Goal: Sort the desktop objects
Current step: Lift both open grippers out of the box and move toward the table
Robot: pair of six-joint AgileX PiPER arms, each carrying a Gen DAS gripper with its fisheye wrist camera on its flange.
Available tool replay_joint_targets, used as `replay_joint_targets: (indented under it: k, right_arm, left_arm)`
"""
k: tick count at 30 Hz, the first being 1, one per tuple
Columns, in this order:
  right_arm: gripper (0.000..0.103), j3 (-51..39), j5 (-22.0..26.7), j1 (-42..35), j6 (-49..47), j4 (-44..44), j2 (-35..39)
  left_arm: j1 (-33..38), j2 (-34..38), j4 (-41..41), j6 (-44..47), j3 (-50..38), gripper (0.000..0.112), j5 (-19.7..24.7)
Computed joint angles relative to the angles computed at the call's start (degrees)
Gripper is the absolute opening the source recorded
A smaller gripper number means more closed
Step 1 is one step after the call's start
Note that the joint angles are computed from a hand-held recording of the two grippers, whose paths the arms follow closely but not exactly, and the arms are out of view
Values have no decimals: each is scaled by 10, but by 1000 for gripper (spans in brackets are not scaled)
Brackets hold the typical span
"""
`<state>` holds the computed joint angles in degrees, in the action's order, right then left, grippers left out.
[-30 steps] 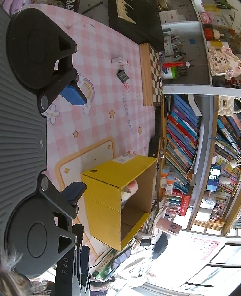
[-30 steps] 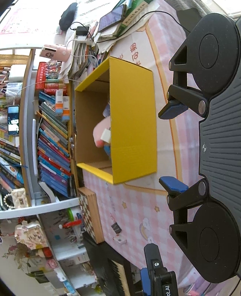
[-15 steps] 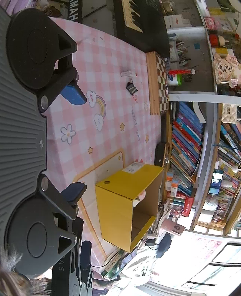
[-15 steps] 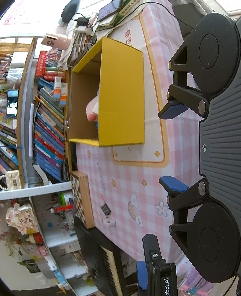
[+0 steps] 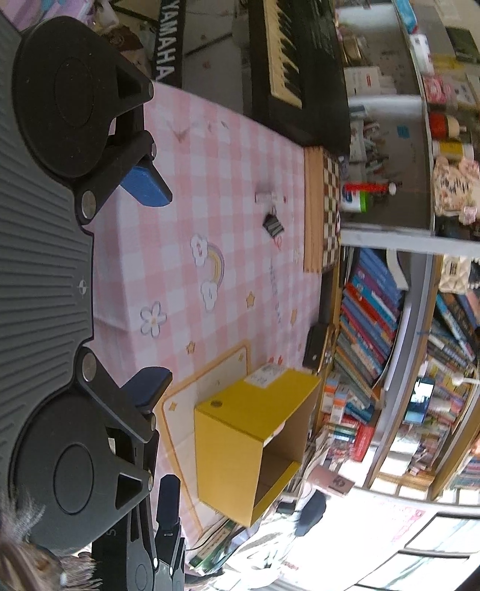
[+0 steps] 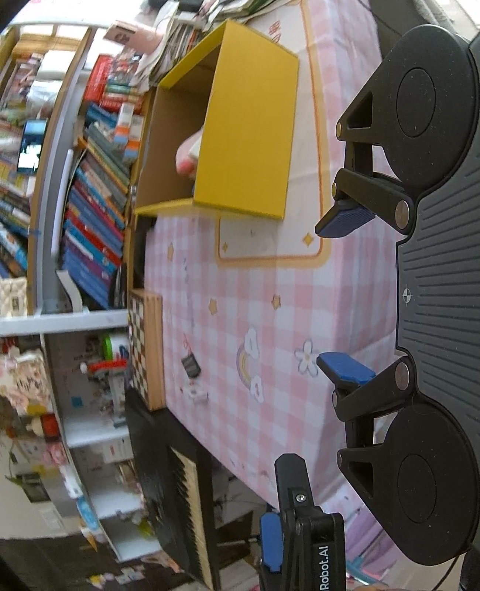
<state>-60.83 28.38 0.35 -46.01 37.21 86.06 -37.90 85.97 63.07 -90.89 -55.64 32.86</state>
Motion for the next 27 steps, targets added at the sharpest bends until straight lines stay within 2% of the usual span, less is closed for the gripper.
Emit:
replay_joint_targets:
  k: [8,15,22,27]
  right_arm:
    - [70,-17,0,43,2,-3,10]
    - [70,-34,5,56,0,-6,23]
    - [70,-68,17,63,-28,9,59]
    - [70,-126,39,60,-40,19,107]
  left_arm:
    - [12,-37,7,-17,33,94,20]
    - [22,-40,8,-20,36,94,21]
    - [37,-24,11,-32,27,94,24]
    - [62,3,-3,-10,-3,94,19]
